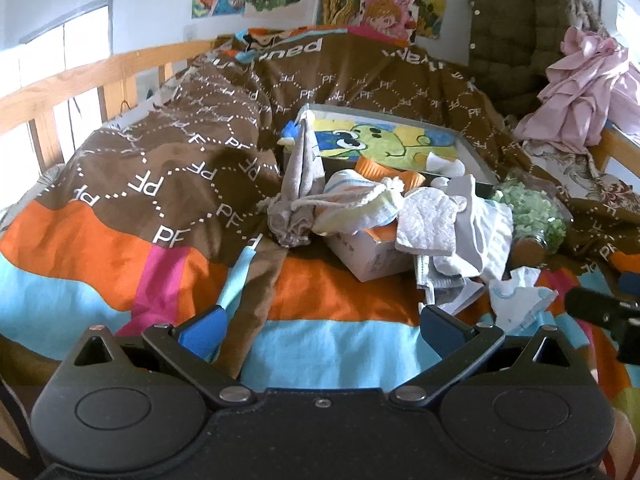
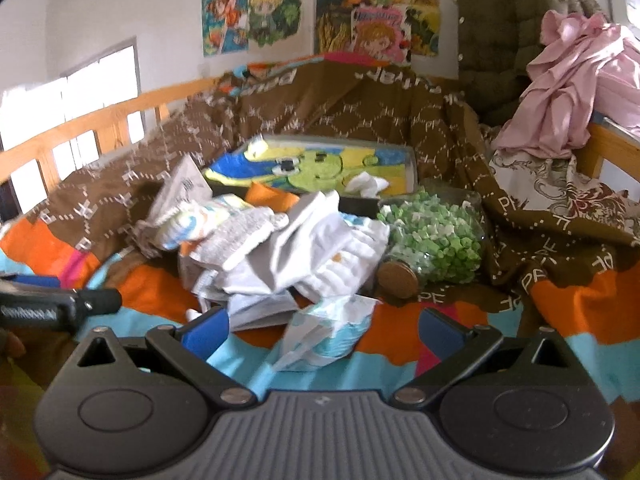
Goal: Organize soft objects
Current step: 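Lower the left tool into the pile and close on a white tissue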
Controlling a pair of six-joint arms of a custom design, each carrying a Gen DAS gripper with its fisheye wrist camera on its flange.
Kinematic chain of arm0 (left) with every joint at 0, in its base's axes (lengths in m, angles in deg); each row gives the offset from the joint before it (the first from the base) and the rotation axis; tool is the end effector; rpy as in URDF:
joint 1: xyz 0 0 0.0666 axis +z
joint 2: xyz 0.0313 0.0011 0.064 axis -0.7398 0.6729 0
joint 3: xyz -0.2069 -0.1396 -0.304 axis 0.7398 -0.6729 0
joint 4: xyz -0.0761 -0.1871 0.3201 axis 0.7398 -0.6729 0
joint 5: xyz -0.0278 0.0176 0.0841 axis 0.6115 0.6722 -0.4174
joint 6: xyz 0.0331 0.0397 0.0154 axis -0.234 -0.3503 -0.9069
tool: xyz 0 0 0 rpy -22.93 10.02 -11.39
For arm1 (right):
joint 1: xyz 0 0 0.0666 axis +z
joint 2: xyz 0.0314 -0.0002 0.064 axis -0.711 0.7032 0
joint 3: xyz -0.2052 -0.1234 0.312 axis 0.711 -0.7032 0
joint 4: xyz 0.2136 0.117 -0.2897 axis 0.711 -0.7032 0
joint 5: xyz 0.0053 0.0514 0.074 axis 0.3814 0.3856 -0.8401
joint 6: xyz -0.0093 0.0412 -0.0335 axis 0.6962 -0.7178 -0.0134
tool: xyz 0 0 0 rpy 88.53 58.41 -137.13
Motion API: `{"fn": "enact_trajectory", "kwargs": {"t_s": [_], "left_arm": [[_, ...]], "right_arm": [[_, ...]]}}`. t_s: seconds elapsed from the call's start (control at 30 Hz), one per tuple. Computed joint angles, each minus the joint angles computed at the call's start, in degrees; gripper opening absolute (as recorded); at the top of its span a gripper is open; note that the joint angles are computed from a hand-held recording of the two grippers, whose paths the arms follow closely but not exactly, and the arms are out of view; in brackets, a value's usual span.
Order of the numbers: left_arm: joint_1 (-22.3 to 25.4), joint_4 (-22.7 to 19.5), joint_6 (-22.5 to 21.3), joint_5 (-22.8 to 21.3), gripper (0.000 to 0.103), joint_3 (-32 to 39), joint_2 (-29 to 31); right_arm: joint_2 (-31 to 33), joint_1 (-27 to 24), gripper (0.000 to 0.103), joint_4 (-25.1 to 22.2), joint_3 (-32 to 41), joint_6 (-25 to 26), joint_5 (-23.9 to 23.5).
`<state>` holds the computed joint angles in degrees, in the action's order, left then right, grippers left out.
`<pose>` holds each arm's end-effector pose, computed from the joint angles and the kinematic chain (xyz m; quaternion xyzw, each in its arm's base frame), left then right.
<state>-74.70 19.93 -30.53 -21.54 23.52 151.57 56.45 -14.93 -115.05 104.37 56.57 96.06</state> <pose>0.4853 -0.2307 0.3930 -0.0897 0.8941 -0.0010 0.4387 0.5335 0.3067 0.4138 -0.1425 0.8712 0.0982 0.4595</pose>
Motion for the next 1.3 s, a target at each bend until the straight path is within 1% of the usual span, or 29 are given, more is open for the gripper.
{"fn": "enact_trajectory", "kwargs": {"t_s": [0.03, 0.07, 0.13, 0.17, 0.27, 0.33, 0.4, 0.47, 0.53, 0.6, 0.7, 0.77, 0.83, 0.87, 0.97, 1.07, 1.17, 1.3], "left_arm": [[0.4, -0.4, 0.3, 1.3, 0.102, 0.8, 0.6], [0.9, -0.3, 0.1, 3.7, 0.102, 1.5, 1.1], [1.9, 0.4, -1.2, 8.8, 0.102, 2.9, 2.3], [2.2, 0.6, -1.9, 10.3, 0.102, 3.7, 3.0], [2.4, 1.1, -4.0, 12.9, 0.102, 6.2, 5.4], [2.7, 0.9, -4.8, 14.9, 0.102, 8.5, 7.2], [2.9, 0.2, -4.7, 16.3, 0.102, 10.7, 9.0], [3.4, -0.4, -4.3, 17.6, 0.102, 12.5, 10.4], [3.8, -0.6, -3.3, 18.2, 0.102, 13.8, 11.4], [4.2, -1.7, -2.4, 18.5, 0.102, 16.2, 13.1], [4.3, -3.6, -3.0, 18.0, 0.102, 20.1, 15.9], [4.3, -5.7, -3.8, 17.7, 0.099, 23.1, 17.9], [4.5, -8.4, -4.3, 18.2, 0.093, 26.1, 19.8], [4.6, -9.8, -4.0, 18.1, 0.093, 27.4, 20.7], [4.8, -10.9, -2.2, 17.6, 0.092, 28.8, 21.6], [5.0, -11.6, -0.6, 17.6, 0.088, 29.1, 21.5], [4.8, -12.6, -0.2, 17.2, 0.084, 29.4, 21.4], [4.2, -14.3, 0.4, 15.7, 0.082, 30.7, 21.8]], "right_arm": [[0.9, -0.5, 0.103, -1.4, 1.3, 0.6, -0.7], [1.6, -0.9, 0.103, -1.9, 2.1, 1.2, -1.2], [2.7, -1.6, 0.103, -2.7, 3.5, 2.7, -2.6], [3.4, -2.0, 0.103, -3.2, 4.2, 3.6, -3.4], [5.2, -3.0, 0.103, -4.8, 6.5, 5.3, -6.5], [6.1, -3.3, 0.103, -4.6, 7.2, 6.7, -8.1], [6.5, -3.4, 0.102, -4.2, 7.5, 7.4, -9.0], [6.9, -3.6, 0.102, -4.1, 7.7, 6.9, -10.1], [7.1, -3.9, 0.101, -3.6, 7.7, 5.7, -11.3], [7.3, -4.1, 0.1, -2.7, 7.4, 4.8, -11.7], [8.1, -4.3, 0.096, -2.8, 7.8, 3.0, -12.1], [8.8, -4.6, 0.093, -3.5, 8.4, 1.7, -13.0], [9.5, -4.7, 0.09, -4.7, 9.2, 0.7, -13.3], [9.8, -4.8, 0.089, -5.1, 9.6, 0.3, -13.5], [10.6, -5.0, 0.083, -6.0, 10.3, -0.3, -14.5], [10.9, -5.1, 0.078, -6.6, 10.6, -0.7, -15.6], [10.5, -5.0, 0.074, -6.3, 10.0, -0.5, -16.2], [10.4, -4.8, 0.064, -6.1, 9.9, 0.1, -15.7]]}}
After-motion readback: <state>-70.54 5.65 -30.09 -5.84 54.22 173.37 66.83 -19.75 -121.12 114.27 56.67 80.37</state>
